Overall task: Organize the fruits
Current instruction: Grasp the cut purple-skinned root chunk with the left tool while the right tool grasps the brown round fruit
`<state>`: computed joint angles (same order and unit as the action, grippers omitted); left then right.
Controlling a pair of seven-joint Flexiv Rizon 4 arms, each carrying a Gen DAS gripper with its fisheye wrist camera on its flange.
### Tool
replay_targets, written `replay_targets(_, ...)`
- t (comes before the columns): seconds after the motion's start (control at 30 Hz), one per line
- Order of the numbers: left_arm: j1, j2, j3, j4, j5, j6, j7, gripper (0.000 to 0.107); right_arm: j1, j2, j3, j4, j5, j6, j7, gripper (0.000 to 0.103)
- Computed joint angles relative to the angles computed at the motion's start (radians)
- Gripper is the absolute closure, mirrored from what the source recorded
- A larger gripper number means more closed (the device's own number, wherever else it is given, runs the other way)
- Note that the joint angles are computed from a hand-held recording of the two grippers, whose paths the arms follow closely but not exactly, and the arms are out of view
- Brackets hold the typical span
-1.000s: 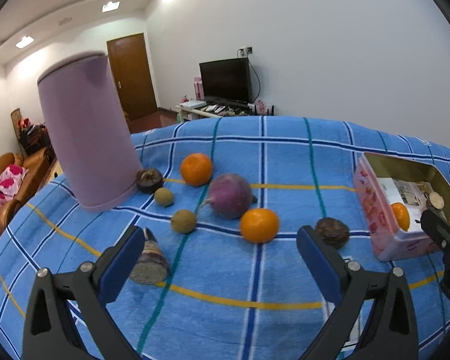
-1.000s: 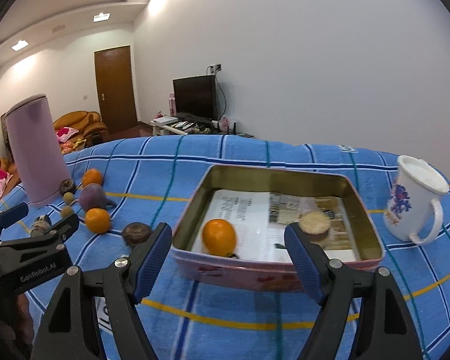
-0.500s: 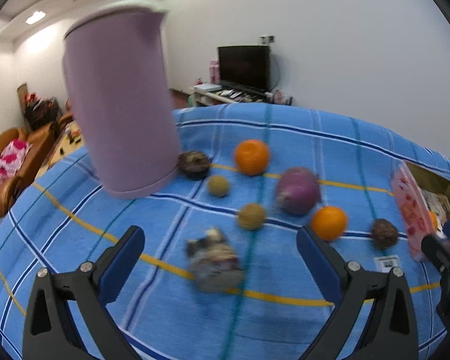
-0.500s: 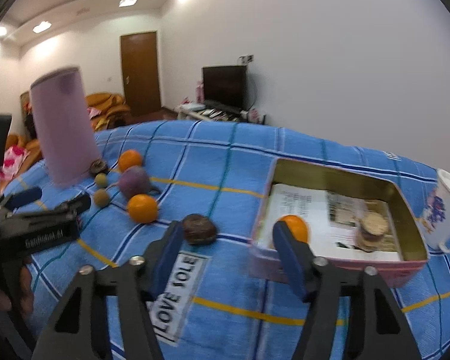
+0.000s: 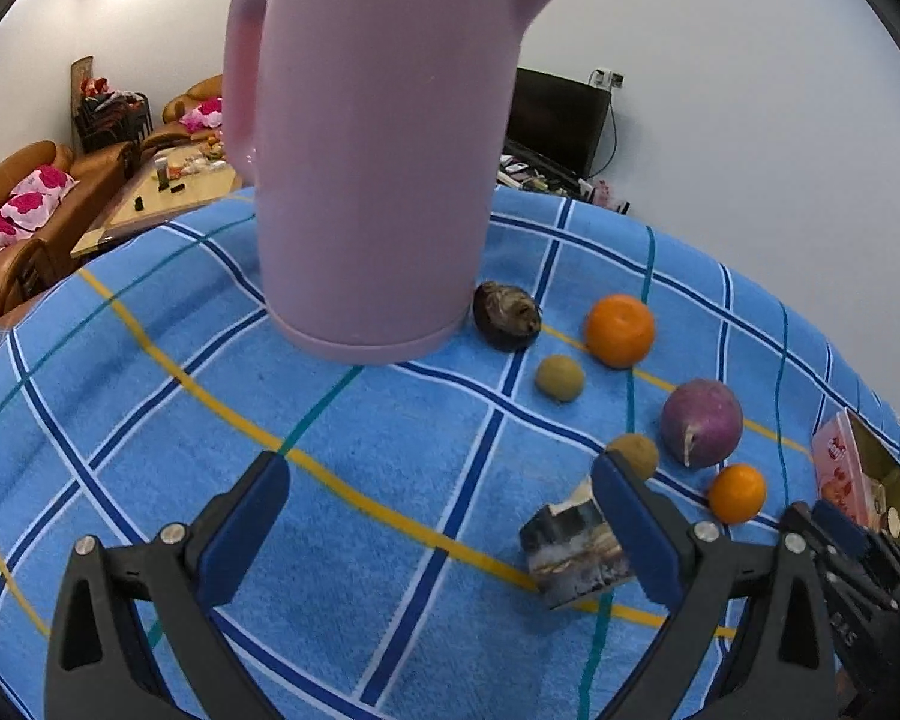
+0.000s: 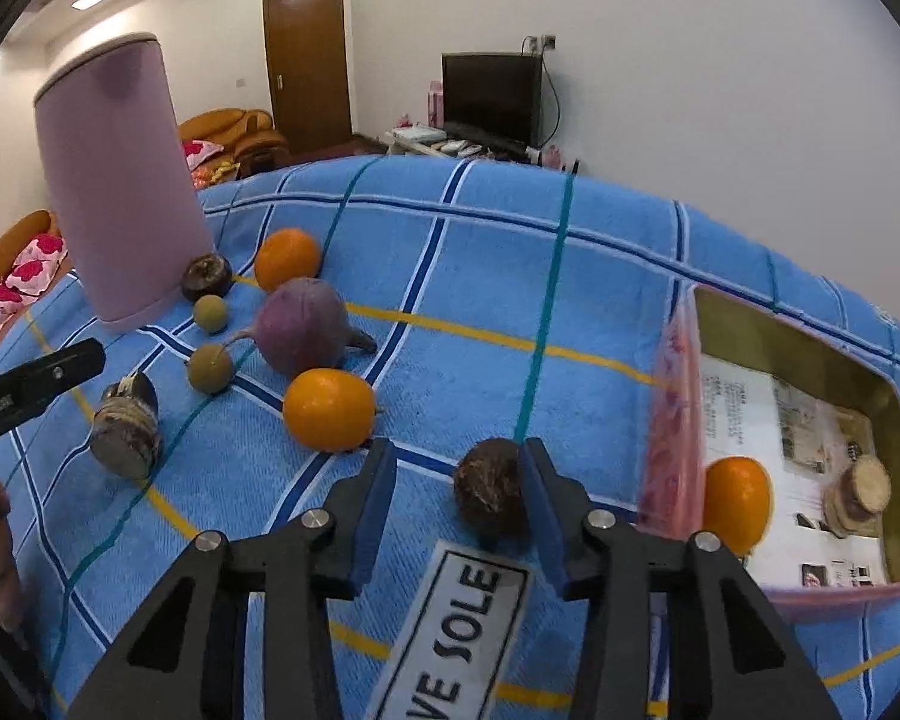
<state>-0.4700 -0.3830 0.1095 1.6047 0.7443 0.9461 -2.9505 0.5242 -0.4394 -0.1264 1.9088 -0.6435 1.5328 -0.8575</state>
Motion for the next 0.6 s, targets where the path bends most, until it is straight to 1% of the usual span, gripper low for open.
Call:
replay_targets(0.1, 0.008, -0.006, -0.011, 0.003, -0.013, 0.031, 0.021, 0.006, 0.004, -0.012, 0.004, -0.027, -0.015, -0.042, -0.015, 0.058)
replay_targets(0.17, 0.016, -0.015, -0.025, 0.003, -0.037, 0.056, 0.078, 0.01, 0.022, -0.017, -0.021, -0.035, -0.047, -0.054, 0.003, 0.058)
replay_targets(0.27, 0.013, -0.039, -0.038, -0.022, -0.073, 0.039, 0.182, 0.013, 0.011, -0.025, -0.013, -0.053, -0.066, -0.082, 0.01, 0.058)
replay_targets(0.33, 0.009, -0.051, -0.039, -0.031, -0.099, 0.04, 0.229, 0.014, -0.007, -0.029, 0.005, -0.062, -0.067, -0.099, 0.003, 0.058)
replay_targets(0.4, -0.003, -0.063, -0.032, -0.043, -0.115, 0.027, 0.258, 0.015, -0.003, -0.031, -0.009, -0.062, -0.09, -0.104, 0.022, 0.058)
replay_targets(0.47, -0.012, -0.073, -0.026, -0.056, -0.13, 0.008, 0.28, 0.022, -0.01, -0.036, 0.002, -0.073, -0.101, -0.125, 0.02, 0.058)
replay_targets(0.53, -0.009, -0.082, -0.027, -0.057, -0.156, 0.003, 0.304, 0.029, -0.036, -0.048, 0.05, -0.098, -0.081, -0.166, -0.022, 0.058)
replay_targets(0.57, -0.001, -0.086, -0.033, -0.051, -0.176, 0.016, 0.32, 0.032, -0.051, -0.06, 0.08, -0.118, -0.054, -0.198, -0.054, 0.058)
replay_targets(0.6, 0.008, -0.088, -0.039, -0.043, -0.201, 0.029, 0.339, 0.035, -0.046, -0.066, 0.079, -0.127, -0.058, -0.214, -0.056, 0.058)
